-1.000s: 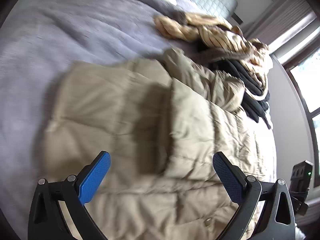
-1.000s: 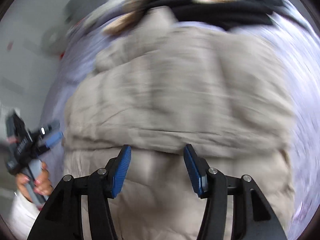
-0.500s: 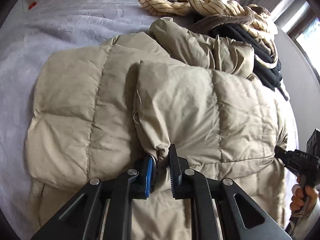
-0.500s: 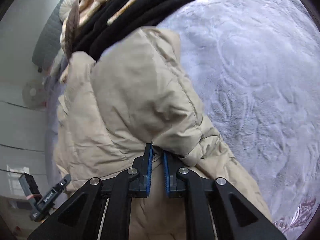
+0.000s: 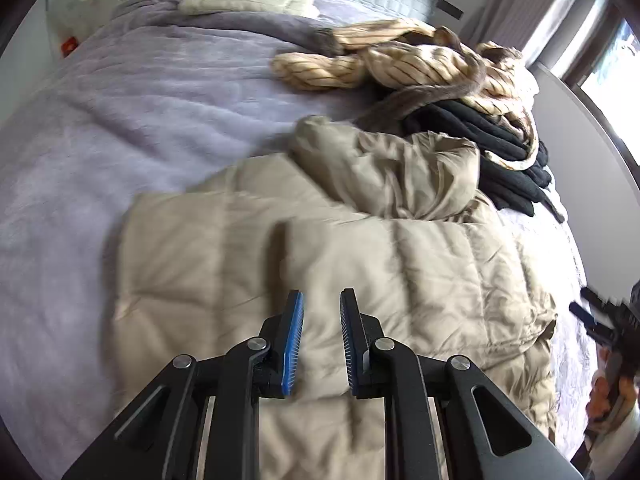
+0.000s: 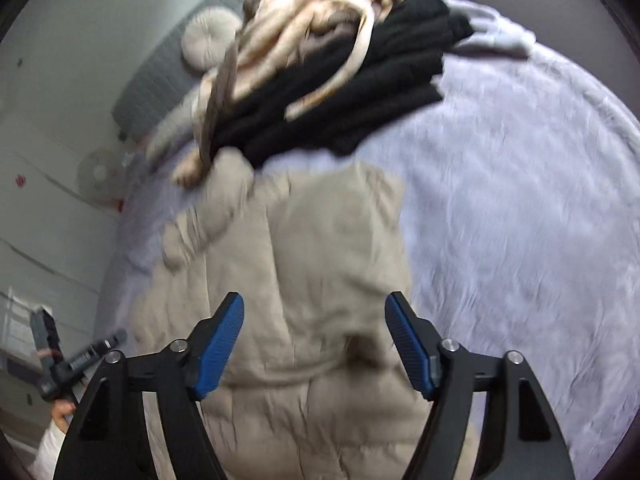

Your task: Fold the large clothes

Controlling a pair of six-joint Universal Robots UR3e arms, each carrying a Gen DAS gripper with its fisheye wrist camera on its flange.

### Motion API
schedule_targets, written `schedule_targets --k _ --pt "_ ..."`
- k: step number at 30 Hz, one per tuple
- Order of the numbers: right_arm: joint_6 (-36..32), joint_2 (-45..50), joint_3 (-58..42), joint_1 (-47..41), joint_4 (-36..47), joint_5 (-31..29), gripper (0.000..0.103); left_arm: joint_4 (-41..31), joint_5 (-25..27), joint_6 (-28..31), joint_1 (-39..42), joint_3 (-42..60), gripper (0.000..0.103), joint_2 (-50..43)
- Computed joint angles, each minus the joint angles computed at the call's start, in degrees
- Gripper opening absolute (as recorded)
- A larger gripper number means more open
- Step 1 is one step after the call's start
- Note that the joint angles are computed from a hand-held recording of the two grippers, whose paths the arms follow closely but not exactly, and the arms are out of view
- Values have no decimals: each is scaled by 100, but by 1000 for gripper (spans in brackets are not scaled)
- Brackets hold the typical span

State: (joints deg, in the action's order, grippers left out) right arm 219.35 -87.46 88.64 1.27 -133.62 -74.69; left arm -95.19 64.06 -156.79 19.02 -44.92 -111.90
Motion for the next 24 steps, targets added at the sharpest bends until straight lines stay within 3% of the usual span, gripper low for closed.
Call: schedule_targets --k 3,6,7,8,9,10,13,16,21,24 --pt "713 328 557 -851 -931 1123 76 660 371 -333 -421 -463 20 -136" --pt "1618 1329 747 -1220 -2116 2177 76 1098 745 -499 -544 -1069 20 -71" --pt "1925 1630 750 -1264 -2364 2384 68 1215 721 -532 -520 -1229 20 -29" --pt "2179 1909 594 -1250 -2489 2528 52 1284 719 -571 -516 -1295 20 -24" --pt "2300 2175 454 -1255 -2643 2801 21 1300 732 -599 -506 -1309 20 -32" --pt "2004 2224 153 -1164 -2418 2705 19 1312 787 -619 -507 -1312 20 -41" --pt "438 2239 -1100 -844 -715 1892 14 1437 866 -563 -529 -1377 20 -106" --pt "-447 2641 -2121 -592 711 822 14 1579 853 -557 -597 -1487 20 -132" --pt "-131 2414 -2022 -411 813 166 16 1675 1109 -591 -783 -1453 20 -175" --pt "-207 1679 -1542 -325 789 320 16 1633 1080 -569 -761 -1451 20 -167"
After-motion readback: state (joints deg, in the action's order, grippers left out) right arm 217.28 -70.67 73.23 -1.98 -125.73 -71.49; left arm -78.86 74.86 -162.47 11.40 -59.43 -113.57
